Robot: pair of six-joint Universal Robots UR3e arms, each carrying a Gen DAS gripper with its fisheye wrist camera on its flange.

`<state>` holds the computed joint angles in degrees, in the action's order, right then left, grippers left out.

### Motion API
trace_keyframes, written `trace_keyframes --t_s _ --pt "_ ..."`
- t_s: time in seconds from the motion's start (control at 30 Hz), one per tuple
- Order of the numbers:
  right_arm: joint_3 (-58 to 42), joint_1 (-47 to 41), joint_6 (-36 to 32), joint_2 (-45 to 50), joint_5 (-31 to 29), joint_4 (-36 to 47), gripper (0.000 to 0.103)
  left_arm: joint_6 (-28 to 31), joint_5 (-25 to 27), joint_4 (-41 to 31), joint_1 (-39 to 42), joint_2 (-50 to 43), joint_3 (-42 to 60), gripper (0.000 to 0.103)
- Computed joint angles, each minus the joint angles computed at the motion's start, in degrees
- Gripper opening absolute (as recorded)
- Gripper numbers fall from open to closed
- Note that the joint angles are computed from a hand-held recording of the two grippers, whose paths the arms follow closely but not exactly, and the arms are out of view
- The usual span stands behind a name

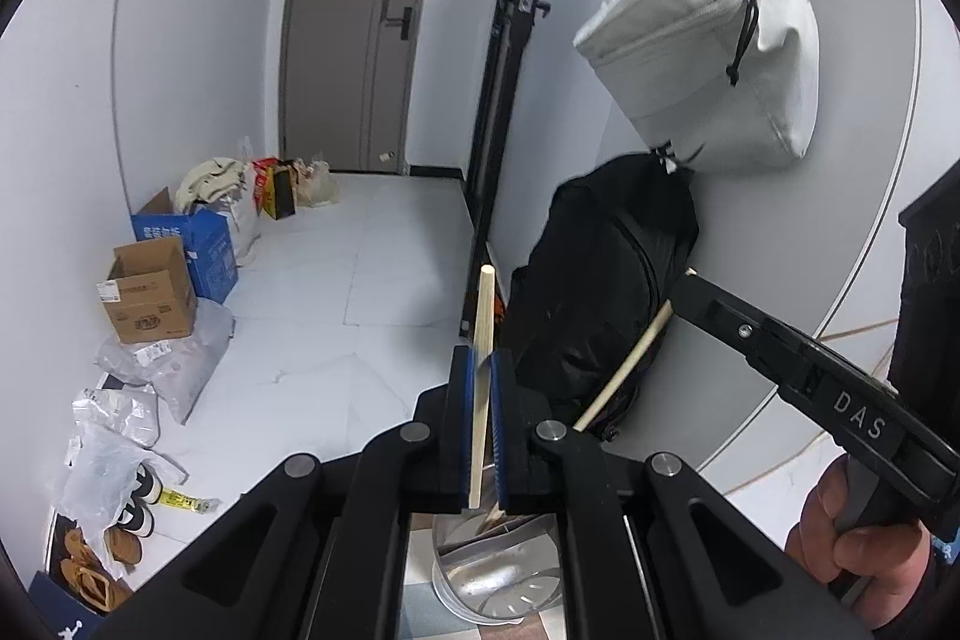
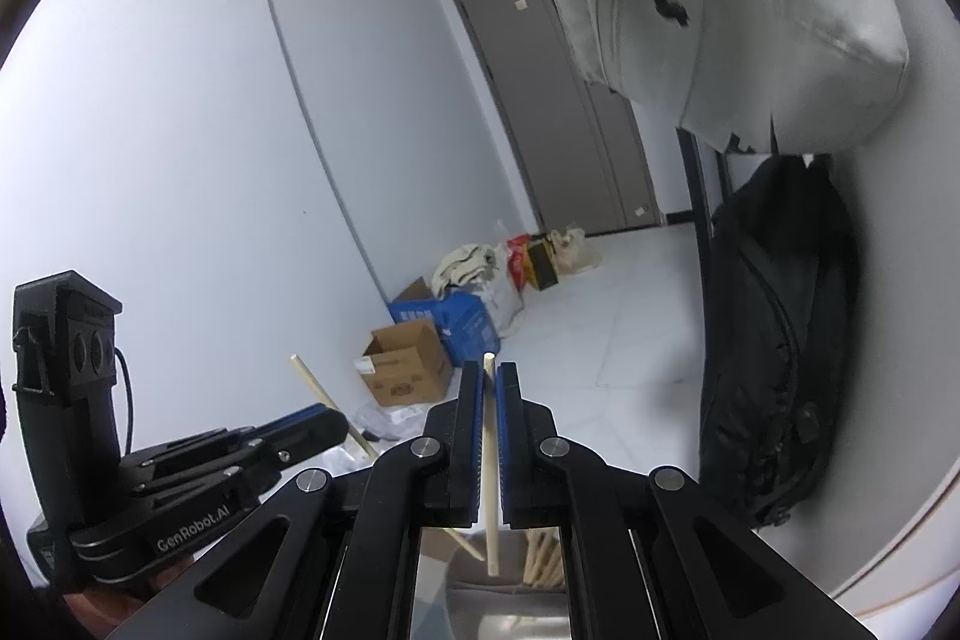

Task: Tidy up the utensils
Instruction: 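Open both grippers to drop the chopsticks into the holder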

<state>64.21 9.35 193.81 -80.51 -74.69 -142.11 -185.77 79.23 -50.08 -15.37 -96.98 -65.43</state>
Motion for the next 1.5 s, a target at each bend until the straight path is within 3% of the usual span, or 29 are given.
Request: trace_keyframes --t_s 0.1,0.47,0.8,0.97,1.2,1.3,1.5 --pt "0.4 -0.4 -0.1 1.1 0.5 -0.7 0.003 1.3 -2.8 -0.2 0.8 -1.0 -0.2 0.001" --pt "2.1 -1.4 -0.9 3.8 2.1 -2.3 0.003 4.8 -4.7 -4.8 0.6 -5.1 5.0 0.001" --pt "4.6 -0.5 -2.0 4.7 2.9 -4.5 0.003 12.3 -4.4 -11.0 0.1 -6.1 7.1 0.001" --pt "5.8 -1.1 -1.3 5.3 4.1 -4.7 0.003 12.6 -7.0 -13.3 1.3 -7.6 8.1 0.001" --pt "9.7 -4.0 0.1 4.5 9.6 -1.2 0.007 12.2 -16.8 -14.9 6.2 -8.0 5.1 0.001" --pt "11.4 -4.5 -0.3 4.4 10.8 -0.9 0.007 11.7 -14.8 -11.2 5.5 -7.4 2.6 0.001" --pt "16.5 -5.4 0.9 1.5 11.1 -3.3 0.007 10.7 -15.0 -14.2 6.2 -7.0 3.8 0.004"
